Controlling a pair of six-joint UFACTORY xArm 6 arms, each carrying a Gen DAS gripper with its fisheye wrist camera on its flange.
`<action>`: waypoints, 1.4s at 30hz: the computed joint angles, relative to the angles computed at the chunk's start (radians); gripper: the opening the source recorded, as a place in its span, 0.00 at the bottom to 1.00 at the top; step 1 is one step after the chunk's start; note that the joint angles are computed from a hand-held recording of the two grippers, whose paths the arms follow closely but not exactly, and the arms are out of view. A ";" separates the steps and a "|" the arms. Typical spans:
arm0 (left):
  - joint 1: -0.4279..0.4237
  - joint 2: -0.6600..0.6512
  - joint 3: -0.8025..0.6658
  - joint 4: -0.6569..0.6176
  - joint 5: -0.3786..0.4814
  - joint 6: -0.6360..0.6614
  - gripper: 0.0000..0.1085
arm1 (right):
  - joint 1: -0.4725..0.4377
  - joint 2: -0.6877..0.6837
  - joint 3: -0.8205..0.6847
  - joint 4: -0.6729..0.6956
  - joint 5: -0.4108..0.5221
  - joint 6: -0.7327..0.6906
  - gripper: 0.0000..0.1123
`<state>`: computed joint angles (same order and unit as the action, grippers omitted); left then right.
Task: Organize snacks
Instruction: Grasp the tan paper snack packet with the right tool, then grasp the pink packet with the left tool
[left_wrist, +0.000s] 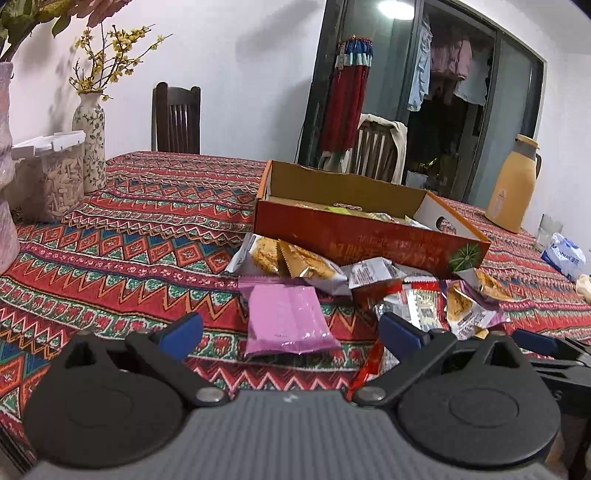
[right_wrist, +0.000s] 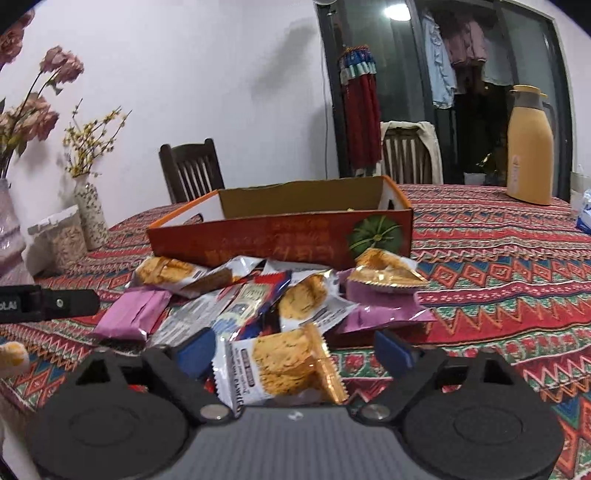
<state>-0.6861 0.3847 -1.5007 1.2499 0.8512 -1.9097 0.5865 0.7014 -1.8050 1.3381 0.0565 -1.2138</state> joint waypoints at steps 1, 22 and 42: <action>-0.002 0.000 0.001 -0.002 0.001 0.001 0.95 | 0.000 0.012 -0.006 -0.053 0.002 0.046 0.77; 0.014 0.040 -0.057 -0.083 0.045 0.092 0.95 | -0.027 -0.031 -0.003 0.360 0.062 -0.367 0.22; 0.092 0.328 -0.465 -0.387 0.129 0.425 0.75 | -0.054 0.182 -0.282 0.109 -0.107 -0.132 0.22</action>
